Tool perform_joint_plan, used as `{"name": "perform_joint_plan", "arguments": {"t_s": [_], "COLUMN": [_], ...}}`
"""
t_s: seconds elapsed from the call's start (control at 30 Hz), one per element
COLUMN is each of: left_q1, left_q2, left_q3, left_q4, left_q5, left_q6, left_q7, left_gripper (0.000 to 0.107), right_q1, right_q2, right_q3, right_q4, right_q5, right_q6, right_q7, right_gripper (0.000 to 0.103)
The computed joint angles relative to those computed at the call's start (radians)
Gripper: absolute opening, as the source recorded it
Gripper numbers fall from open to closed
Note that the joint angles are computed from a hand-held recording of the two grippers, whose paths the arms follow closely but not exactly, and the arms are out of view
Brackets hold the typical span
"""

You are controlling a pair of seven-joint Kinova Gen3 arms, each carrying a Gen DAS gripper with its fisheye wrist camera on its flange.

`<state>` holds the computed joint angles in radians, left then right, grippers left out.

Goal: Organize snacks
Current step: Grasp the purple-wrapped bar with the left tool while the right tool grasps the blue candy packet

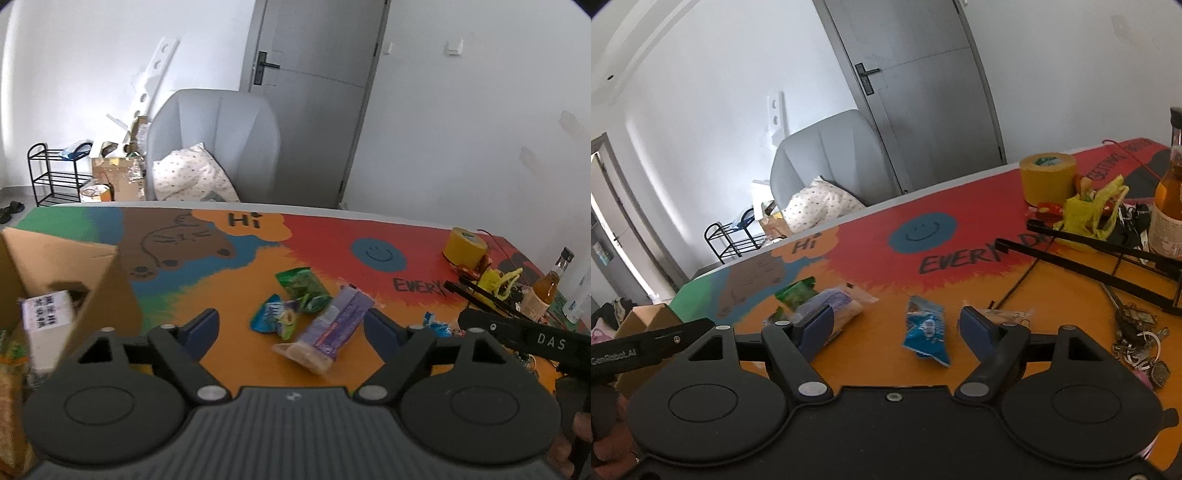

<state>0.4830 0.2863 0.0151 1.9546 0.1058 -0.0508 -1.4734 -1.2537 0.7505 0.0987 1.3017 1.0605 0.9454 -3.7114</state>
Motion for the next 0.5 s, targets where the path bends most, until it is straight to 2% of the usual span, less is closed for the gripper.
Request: {"name": "perform_joint_plan", "arguments": {"t_s": [0.17, 0.33, 0.5], "left_q1": [-0.022, -0.056, -0.089], "left_q2": [0.046, 0.094, 0.134], "left_q3": [0.038, 0.087, 0.134], "left_q4": [-0.048, -0.094, -0.134], "left_q5": [-0.015, -0.038, -0.059], "left_q6": [0.028, 0.05, 0.068], "left_q7": [0.002, 0.007, -0.001], "left_gripper": [0.067, 0.062, 0.057], "right_q1": [0.03, 0.055, 0.061], "right_q2": [0.009, 0.023, 0.037], "right_q3": [-0.006, 0.002, 0.025], "right_q4": [0.006, -0.003, -0.004], "right_q5": [-0.012, -0.046, -0.07], "right_q6": [-0.051, -0.096, -0.131], "right_q7": [0.008, 0.038, 0.042], "right_gripper": [0.073, 0.065, 0.064]}}
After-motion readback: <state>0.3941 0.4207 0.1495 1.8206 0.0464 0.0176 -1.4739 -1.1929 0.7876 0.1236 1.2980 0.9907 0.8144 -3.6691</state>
